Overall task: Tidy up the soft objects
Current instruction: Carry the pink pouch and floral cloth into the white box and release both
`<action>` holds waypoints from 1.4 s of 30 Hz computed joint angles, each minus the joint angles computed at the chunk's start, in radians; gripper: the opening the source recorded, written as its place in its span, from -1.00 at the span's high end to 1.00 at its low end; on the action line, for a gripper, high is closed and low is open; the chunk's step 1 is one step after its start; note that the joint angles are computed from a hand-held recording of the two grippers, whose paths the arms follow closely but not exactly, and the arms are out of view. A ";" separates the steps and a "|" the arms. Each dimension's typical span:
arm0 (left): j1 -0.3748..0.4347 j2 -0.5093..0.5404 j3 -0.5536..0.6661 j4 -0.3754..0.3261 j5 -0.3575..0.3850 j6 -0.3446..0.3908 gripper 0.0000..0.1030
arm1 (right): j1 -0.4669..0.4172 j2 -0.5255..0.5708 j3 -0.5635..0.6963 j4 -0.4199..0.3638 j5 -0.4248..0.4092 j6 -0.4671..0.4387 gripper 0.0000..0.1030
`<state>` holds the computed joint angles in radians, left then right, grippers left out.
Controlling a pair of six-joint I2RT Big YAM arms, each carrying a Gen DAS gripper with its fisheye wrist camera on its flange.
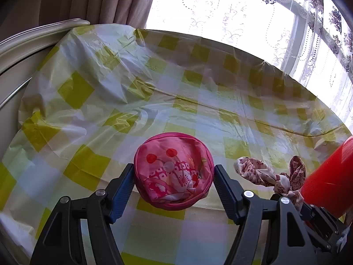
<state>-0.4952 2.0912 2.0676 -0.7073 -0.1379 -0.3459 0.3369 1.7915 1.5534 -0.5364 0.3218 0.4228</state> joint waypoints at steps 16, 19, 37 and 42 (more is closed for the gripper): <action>-0.018 -0.190 -0.258 0.108 0.052 -0.021 -0.39 | 0.050 -0.166 -0.162 0.003 0.055 0.005 0.41; -0.024 -0.212 -0.286 0.114 0.064 -0.027 -0.39 | 0.053 -0.207 -0.201 0.000 0.064 0.021 0.41; -0.115 -0.271 -0.329 0.084 0.076 0.052 -0.39 | 0.024 -0.424 -0.410 -0.025 0.064 0.104 0.41; -0.145 -0.268 -0.318 0.076 0.081 0.070 -0.39 | 0.003 -0.490 -0.466 -0.037 0.074 0.121 0.41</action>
<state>-0.6402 1.8233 1.7494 -0.6316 -0.0572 -0.2757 0.3396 1.3011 1.0876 -0.5731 0.3956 0.5440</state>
